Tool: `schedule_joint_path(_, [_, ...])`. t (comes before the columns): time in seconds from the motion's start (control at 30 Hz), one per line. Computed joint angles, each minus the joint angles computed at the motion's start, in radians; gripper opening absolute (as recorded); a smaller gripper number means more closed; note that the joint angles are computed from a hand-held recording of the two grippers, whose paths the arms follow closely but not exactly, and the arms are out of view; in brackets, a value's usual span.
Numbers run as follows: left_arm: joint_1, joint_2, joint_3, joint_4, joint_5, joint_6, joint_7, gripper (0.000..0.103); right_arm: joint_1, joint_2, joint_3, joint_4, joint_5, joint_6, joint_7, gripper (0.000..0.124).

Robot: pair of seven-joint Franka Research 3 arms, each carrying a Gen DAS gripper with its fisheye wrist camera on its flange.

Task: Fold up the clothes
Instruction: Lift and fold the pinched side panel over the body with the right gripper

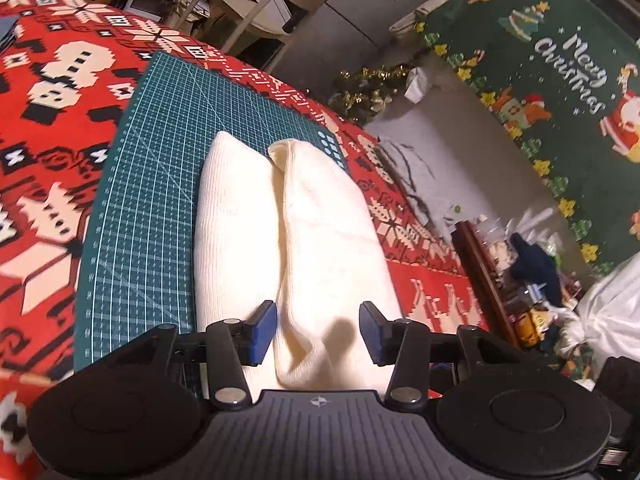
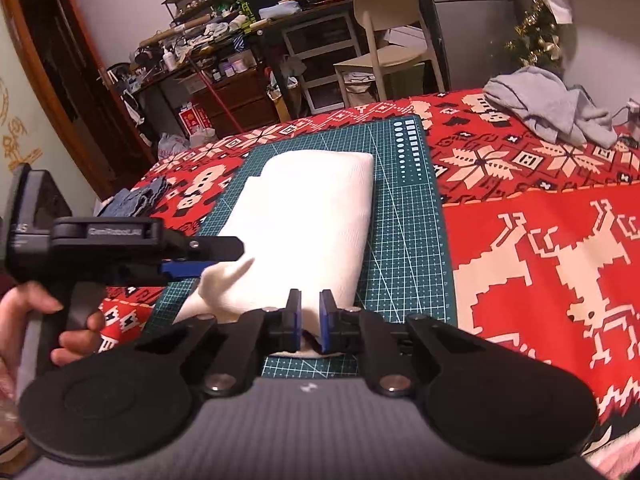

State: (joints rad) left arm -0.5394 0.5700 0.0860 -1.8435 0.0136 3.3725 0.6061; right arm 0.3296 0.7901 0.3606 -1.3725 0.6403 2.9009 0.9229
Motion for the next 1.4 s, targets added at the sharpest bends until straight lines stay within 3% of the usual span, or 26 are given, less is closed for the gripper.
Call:
schedule_joint_path(0.07, [-0.003, 0.004, 0.004, 0.01, -0.003, -0.016, -0.001, 0.042, -0.018, 0.003, 0.023, -0.002, 0.015, 0.006, -0.021, 0.011])
schedule_joint_path(0.1, [-0.011, 0.005, 0.013, 0.014, -0.005, -0.03, -0.005, 0.034, -0.029, 0.001, 0.036, -0.011, 0.027, 0.011, -0.035, 0.011])
schedule_joint_path(0.2, [-0.073, 0.002, 0.081, 0.023, -0.002, -0.083, -0.029, 0.021, -0.035, 0.006, 0.043, -0.009, 0.043, 0.008, -0.045, 0.011])
schedule_joint_path(0.3, [-0.058, 0.0, 0.068, 0.03, 0.034, -0.096, -0.061, 0.013, -0.032, 0.005, 0.04, -0.012, 0.053, 0.003, -0.044, 0.011])
schedule_joint_path(0.37, [-0.012, -0.001, 0.016, 0.03, 0.063, -0.079, -0.069, 0.012, -0.03, 0.001, 0.037, -0.016, 0.057, 0.0, -0.043, 0.011])
schedule_joint_path(0.53, [-0.055, -0.005, 0.064, 0.039, 0.093, -0.099, -0.098, 0.011, -0.049, -0.005, 0.047, -0.014, 0.08, -0.048, -0.054, 0.012])
schedule_joint_path(0.57, [-0.064, -0.005, 0.076, 0.042, 0.101, -0.114, -0.103, 0.014, -0.053, -0.007, 0.049, -0.014, 0.085, -0.066, -0.064, 0.012])
schedule_joint_path(0.6, [-0.071, -0.006, 0.086, 0.047, 0.113, -0.134, -0.11, 0.025, -0.055, -0.01, 0.05, -0.016, 0.088, -0.081, -0.079, 0.012])
schedule_joint_path(0.7, [-0.06, 0.002, 0.081, 0.07, 0.162, -0.157, -0.124, 0.041, -0.038, -0.008, 0.029, -0.007, 0.089, -0.123, -0.086, 0.012])
schedule_joint_path(0.8, [-0.007, 0.014, 0.023, 0.089, 0.2, -0.161, -0.128, 0.048, -0.021, 0.006, 0.008, 0.013, 0.093, -0.143, -0.066, 0.012])
schedule_joint_path(0.87, [0.003, 0.021, 0.012, 0.104, 0.213, -0.178, -0.144, 0.044, -0.018, 0.01, 0.003, 0.019, 0.097, -0.148, -0.063, 0.012])
schedule_joint_path(0.9, [0.001, 0.023, 0.014, 0.112, 0.22, -0.193, -0.156, 0.02, -0.019, 0.013, 0.003, 0.022, 0.1, -0.151, -0.064, 0.012])
schedule_joint_path(0.93, [0.007, 0.025, 0.008, 0.119, 0.227, -0.203, -0.166, 0.01, -0.021, 0.015, 0.004, 0.023, 0.104, -0.151, -0.068, 0.013])
schedule_joint_path(1.0, [0.019, 0.026, -0.005, 0.127, 0.241, -0.215, -0.191, 0.009, -0.035, 0.017, 0.023, 0.019, 0.123, -0.154, -0.1, 0.016])
schedule_joint_path(1.17, [-0.056, 0.007, 0.084, 0.125, 0.295, -0.164, -0.271, 0.008, -0.033, 0.041, 0.031, 0.042, 0.147, -0.181, -0.155, 0.015])
schedule_joint_path(1.27, [-0.102, 0.005, 0.138, 0.151, 0.314, -0.152, -0.282, 0.008, 0.031, 0.082, -0.021, 0.098, 0.112, -0.136, -0.082, 0.007])
schedule_joint_path(1.4, [-0.156, -0.01, 0.201, 0.174, 0.353, -0.171, -0.291, 0.008, 0.048, 0.106, -0.035, 0.126, 0.054, -0.14, -0.041, 0.0])
